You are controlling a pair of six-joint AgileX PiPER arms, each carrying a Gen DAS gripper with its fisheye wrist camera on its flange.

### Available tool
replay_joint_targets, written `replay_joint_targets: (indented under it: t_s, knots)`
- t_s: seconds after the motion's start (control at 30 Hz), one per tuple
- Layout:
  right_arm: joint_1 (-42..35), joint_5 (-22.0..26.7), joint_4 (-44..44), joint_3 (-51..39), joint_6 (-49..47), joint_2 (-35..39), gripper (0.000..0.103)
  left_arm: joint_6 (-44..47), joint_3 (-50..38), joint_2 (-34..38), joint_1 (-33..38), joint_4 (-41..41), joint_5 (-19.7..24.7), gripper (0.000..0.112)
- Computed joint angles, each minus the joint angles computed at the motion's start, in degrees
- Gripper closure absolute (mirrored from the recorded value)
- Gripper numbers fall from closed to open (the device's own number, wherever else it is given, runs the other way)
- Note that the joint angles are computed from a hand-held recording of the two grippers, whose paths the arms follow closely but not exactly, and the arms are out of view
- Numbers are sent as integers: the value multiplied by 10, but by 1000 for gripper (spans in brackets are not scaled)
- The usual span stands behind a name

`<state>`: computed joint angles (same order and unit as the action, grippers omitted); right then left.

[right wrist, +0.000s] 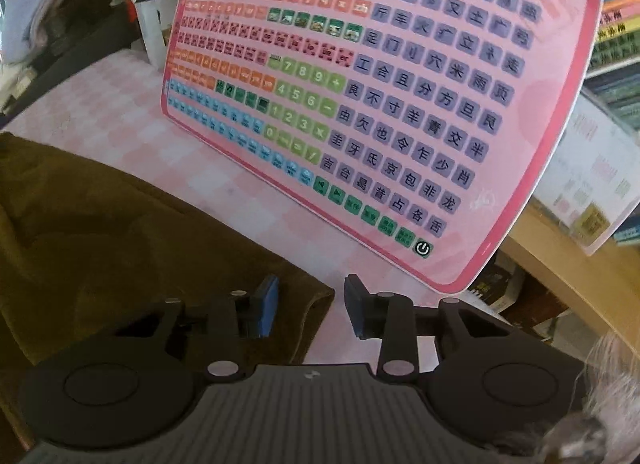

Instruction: Fold clothes

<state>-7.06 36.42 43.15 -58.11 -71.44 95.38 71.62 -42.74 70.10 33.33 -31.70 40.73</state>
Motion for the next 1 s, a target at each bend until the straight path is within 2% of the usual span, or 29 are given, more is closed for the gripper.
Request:
replay_joint_targets:
  t_s: [0.2,0.33,0.37,0.43,0.5,0.57,0.63,0.7,0.83,1.0]
  knots:
    - [-12,40,-11,-32,6,21,69,-1,-28,64,-37,42,8,50]
    - [-10,42,-17,-36,5,22,70,17,-33,89,-31,41,8,47]
    - [-10,41,-17,-36,6,22,71,18,-36,95,-28,40,12,47]
    - [-13,44,-9,-35,2,23,80,20,-43,103,-19,34,25,48]
    - [-14,42,-7,-32,11,21,85,31,-40,101,-14,22,32,58]
    - [-15,39,-7,-28,27,16,88,43,-35,98,-10,10,40,81]
    - [-15,27,-5,-15,37,2,90,54,-28,94,-7,-1,49,98]
    - [-16,9,15,8,24,-28,90,74,-23,80,-2,-8,55,107]
    - [-24,-21,57,66,-12,-133,90,127,-18,44,19,-28,76,110]
    - [-45,-20,52,127,14,-303,91,245,-30,-17,117,-116,184,110]
